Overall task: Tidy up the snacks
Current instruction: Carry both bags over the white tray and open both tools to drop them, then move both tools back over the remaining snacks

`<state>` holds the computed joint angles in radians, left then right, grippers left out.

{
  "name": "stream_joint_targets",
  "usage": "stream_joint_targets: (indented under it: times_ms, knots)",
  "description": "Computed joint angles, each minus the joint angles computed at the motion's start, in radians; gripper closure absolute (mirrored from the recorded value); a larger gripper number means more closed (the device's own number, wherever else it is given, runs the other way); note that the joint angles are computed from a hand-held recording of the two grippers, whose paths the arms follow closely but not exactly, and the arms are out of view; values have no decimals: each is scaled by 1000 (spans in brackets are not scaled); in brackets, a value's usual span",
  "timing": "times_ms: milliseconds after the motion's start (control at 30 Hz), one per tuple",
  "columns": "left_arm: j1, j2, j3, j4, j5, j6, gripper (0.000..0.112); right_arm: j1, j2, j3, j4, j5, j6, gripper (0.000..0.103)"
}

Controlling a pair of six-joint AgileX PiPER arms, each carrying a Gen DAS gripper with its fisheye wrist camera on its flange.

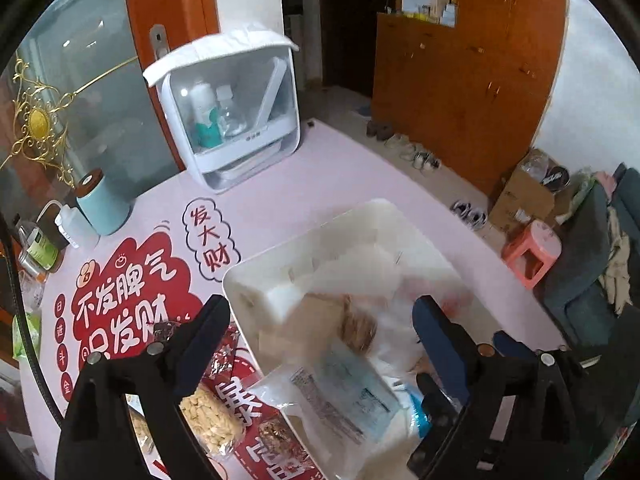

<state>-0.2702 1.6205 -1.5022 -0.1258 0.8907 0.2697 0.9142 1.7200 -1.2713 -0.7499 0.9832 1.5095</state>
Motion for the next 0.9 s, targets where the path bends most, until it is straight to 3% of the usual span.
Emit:
stream_joint_targets:
  times_ms: [200,400,900]
  knots:
    - [-21,-23,105,107,-53,-31,20,-48,-29,62,61,-89,34,15]
    - [-11,-87,234,151,-93,-12,20,-63,-33,62,76,-88,51,15]
    - [240,-211,235,-75,4,231,20,22,17,-40,89,-8,98,15]
